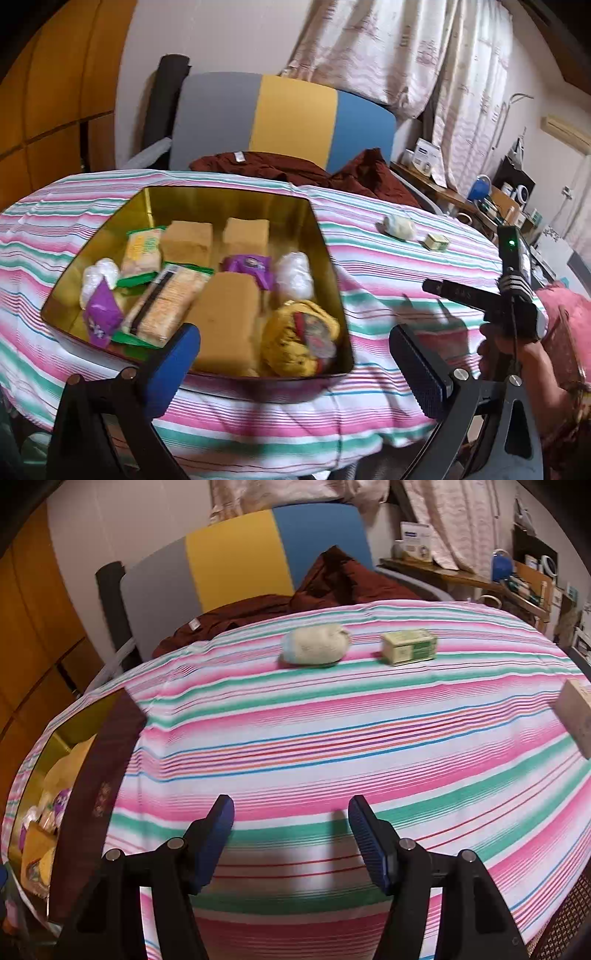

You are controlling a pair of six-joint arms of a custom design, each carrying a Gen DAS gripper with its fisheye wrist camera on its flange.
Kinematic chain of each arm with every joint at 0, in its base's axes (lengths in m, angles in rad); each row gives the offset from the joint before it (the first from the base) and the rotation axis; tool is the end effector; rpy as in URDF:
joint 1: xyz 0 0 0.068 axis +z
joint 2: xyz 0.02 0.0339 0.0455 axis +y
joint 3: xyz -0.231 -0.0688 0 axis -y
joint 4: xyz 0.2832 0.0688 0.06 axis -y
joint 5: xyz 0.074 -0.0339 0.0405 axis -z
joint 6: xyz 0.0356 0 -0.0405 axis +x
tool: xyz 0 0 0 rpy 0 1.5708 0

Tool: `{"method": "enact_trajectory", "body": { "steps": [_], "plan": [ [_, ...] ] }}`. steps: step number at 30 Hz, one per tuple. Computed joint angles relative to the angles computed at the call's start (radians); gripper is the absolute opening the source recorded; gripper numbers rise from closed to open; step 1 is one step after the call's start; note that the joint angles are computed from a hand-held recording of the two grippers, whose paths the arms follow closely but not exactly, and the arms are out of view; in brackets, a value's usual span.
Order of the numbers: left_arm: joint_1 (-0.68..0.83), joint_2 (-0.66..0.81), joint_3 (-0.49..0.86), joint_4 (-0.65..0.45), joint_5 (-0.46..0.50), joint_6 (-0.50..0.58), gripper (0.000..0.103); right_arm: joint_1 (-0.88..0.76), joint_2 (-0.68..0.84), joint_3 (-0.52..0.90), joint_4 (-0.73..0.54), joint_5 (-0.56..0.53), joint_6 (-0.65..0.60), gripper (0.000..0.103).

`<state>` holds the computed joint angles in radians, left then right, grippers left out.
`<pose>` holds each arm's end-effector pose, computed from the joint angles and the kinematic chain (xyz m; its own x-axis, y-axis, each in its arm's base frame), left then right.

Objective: Organize objects
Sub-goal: 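Move the right gripper to the small green-white box and grasp it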

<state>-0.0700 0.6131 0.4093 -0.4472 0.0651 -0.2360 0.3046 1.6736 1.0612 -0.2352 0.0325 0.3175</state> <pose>0.2070 -0.0168 0.1815 -0.6161 -0.1907 -0.7642 -0.0233 0.9742 -0.2243 0.3652 0.1136 0.1474 -0.7666 0.0861 -0.6363 -0.0420 0.9821 0.1835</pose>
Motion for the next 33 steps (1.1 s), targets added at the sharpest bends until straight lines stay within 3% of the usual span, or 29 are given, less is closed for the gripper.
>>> {"method": "enact_trajectory", "body": {
  "steps": [8, 17, 26, 33],
  "plan": [
    [-0.134, 0.143, 0.093, 0.029, -0.072, -0.008, 0.103, -0.058, 0.015, -0.001, 0.018, -0.005, -0.021, 0.065],
    [-0.258, 0.322, 0.198, 0.06, -0.136, -0.007, 0.103, -0.152, 0.152, 0.155, -0.01, -0.023, -0.109, 0.065],
    [-0.317, 0.421, 0.253, 0.053, -0.154, -0.01, 0.103, -0.278, 0.432, 0.579, -0.129, -0.044, 0.087, 0.073],
    [-0.333, 0.445, 0.262, 0.035, -0.201, 0.007, 0.103, -0.298, 0.779, 1.098, -0.362, -0.073, 0.21, 0.073]
  ]
}}
